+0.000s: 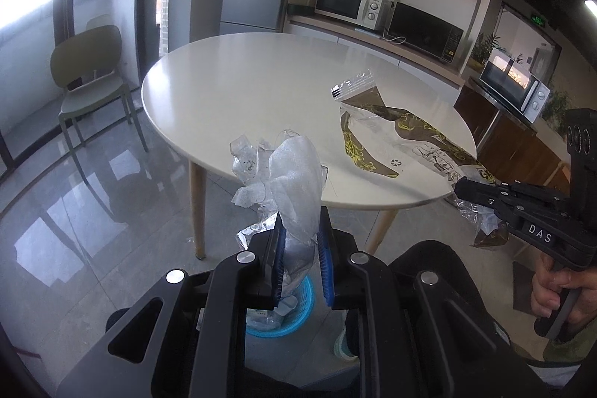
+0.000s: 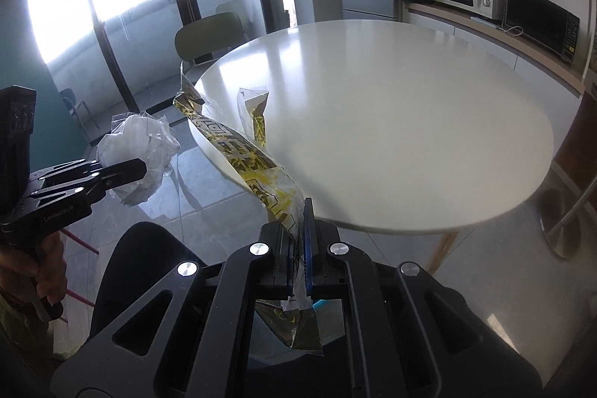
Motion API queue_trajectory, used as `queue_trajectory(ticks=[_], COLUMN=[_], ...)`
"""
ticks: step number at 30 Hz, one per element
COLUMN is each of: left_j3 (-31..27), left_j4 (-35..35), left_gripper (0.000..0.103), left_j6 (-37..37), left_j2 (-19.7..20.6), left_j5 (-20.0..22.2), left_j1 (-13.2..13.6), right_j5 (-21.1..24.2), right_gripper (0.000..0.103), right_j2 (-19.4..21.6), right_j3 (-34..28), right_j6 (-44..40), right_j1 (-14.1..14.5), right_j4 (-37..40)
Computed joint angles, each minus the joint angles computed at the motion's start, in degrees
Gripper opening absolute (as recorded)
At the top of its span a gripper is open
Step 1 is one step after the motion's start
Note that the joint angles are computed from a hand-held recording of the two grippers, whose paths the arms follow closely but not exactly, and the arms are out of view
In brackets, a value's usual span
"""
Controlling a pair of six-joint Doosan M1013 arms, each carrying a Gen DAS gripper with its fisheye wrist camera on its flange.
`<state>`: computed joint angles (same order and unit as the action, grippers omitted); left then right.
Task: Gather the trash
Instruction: 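Carry the clear bag and the yellow wrapper down over the blue wastebasket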
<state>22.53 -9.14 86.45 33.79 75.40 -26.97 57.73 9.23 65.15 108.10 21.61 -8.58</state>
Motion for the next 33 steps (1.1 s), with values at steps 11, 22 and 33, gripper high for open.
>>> queue_trajectory(ticks=[11, 22, 33], left_j3=[13.23, 16.07, 14.80], left_j4=[-0.66, -1.88, -1.85], left_gripper=[0.015, 0.015, 0.015], left_j6=[-4.00, -4.22, -8.56], left_j2=[-4.64, -4.11, -0.56], left_j5=[-0.63, 1.71, 5.23], left_j1=[0.94, 1.33, 1.72], right_j5=[3.61, 6.29, 9.37], right_gripper=[0.003, 0.003, 0.003], right_j2=[0.29, 3.18, 8.46], right_j3=[4.16, 5.82, 4.79], right_j6=[-2.68, -3.29, -1.80], right_j1=[1.44, 0.67, -1.04], right_j4=[4.92, 7.64, 8.90])
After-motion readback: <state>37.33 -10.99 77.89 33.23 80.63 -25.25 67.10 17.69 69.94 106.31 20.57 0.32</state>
